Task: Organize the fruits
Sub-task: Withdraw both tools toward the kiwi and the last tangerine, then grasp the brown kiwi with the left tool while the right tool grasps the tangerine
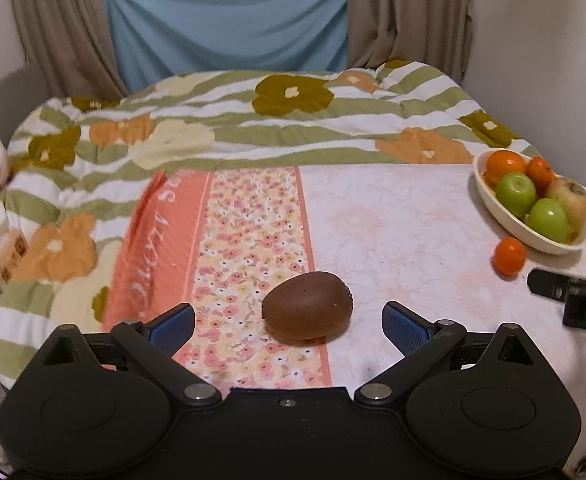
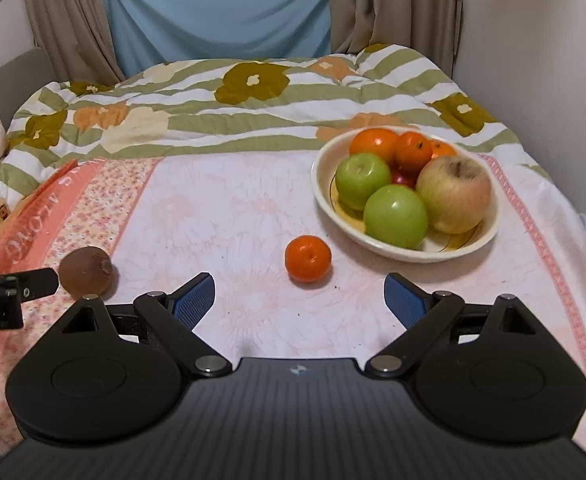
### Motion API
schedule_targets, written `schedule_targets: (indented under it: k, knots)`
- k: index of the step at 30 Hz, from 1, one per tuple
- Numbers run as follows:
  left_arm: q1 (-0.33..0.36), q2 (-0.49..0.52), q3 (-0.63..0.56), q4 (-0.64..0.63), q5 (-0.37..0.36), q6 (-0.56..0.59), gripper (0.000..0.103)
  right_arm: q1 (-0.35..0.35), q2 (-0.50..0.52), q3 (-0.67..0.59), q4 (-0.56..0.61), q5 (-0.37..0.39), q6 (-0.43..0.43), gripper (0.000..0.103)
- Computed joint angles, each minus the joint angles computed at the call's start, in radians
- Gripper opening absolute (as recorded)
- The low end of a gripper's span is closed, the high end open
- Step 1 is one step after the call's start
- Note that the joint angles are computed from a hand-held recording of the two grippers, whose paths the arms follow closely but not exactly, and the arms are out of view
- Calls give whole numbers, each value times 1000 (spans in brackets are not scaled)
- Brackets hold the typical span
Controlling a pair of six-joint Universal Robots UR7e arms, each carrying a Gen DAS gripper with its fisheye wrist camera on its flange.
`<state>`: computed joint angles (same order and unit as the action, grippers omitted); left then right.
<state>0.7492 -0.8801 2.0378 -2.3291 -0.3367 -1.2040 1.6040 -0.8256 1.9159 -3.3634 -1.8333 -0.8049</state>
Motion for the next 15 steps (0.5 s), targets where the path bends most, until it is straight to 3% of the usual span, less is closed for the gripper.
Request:
schedule_targets:
  k: [3, 15]
  knots:
    - [30, 34, -10, -109, -9, 59, 101, -10, 48, -27, -34, 0, -10, 103]
    - [88, 99, -68, -128, -1, 14, 96, -25, 140, -109, -37, 1, -47, 103]
